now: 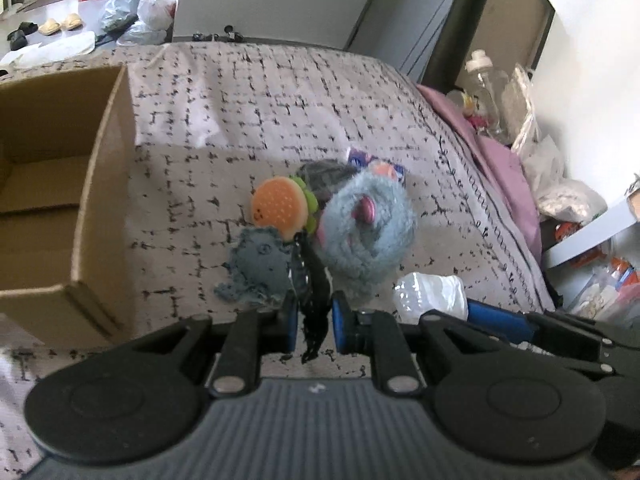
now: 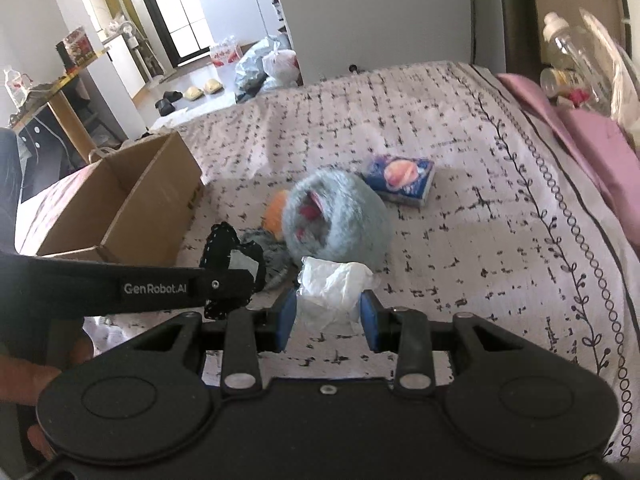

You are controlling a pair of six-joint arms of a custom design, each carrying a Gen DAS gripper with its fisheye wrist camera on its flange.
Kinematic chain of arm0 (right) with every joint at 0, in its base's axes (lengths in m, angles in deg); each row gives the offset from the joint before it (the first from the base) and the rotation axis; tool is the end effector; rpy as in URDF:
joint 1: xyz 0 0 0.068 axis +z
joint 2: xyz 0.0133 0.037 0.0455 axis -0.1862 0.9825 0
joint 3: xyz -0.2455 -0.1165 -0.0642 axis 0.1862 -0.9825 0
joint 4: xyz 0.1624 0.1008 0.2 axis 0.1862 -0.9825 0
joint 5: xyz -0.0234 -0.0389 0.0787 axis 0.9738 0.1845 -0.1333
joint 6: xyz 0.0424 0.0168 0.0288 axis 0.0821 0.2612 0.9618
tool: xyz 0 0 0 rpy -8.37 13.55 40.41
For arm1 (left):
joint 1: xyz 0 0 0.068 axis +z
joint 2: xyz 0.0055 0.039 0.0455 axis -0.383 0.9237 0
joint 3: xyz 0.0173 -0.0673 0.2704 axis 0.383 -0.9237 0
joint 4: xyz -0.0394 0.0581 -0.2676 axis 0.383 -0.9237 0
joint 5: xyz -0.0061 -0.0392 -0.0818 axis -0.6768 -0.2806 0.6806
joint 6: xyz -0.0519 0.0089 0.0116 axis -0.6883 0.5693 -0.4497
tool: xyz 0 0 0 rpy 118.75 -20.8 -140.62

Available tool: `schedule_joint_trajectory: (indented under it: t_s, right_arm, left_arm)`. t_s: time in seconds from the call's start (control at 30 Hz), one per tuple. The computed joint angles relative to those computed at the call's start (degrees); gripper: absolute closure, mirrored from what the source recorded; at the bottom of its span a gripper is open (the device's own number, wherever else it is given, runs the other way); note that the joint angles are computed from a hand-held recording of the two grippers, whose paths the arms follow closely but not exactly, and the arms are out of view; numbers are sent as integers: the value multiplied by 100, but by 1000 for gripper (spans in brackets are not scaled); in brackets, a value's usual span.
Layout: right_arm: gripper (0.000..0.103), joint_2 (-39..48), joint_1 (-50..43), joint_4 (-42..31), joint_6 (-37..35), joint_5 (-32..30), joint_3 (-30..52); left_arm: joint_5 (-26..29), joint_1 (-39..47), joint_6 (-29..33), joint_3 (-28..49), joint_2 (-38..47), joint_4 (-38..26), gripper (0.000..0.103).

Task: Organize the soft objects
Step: 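Carry the penguin plush and white tissue over the cardboard box with both grippers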

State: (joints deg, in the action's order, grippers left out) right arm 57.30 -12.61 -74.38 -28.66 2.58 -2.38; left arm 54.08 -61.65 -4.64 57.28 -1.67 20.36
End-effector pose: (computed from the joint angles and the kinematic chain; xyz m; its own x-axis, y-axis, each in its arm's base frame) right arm 0.1541 0.0021 0.1616 -0.7861 0.0442 -0.6166 -0.0753 0.9832 0.1665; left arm 0.2237 -0.1835 0.1452 -0.8674 0.0449 -0.4957 0.2347 0.9151 -0.3278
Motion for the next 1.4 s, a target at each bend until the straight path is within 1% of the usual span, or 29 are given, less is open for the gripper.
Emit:
schedule_joint_trajectory:
  t_s: [0.07,0.23,0.43,0.77,0.9,1.17,1.3,1.4]
  right_arm:
    - [68,-121,148,-58,135,88,44]
    - [68,-413,663,-178,491,409,127]
    - [68,-791,1235,-378,978,814,209]
    - [68,-1396,2194,-801,1613,1472,295]
    - [68,-1546,2688,-972,1911,1843,366]
    - [68,-1570,3578,-1096,2415,2493,527]
    - [68,-1463,3967,-1031,2681,2778,582]
    - [68,-1370,4126,-935,2807,2861,602]
  left_arm:
    - [33,64,33,-63,-204,-61,87]
    - [-86,158,97,-236,-713,-281,87]
    - [-174,322,343,-519,-1328,-432,87]
    - [-123,597,504,-900,-2262,-807,87]
    - [-120,726,606,-997,-2641,-954,87]
    - [-29,968,743,-1071,-3322,-1315,87]
    - [68,1237,902,-1103,-3542,-1431,87]
    - [192,1543,1028,-1113,-3688,-1511,87]
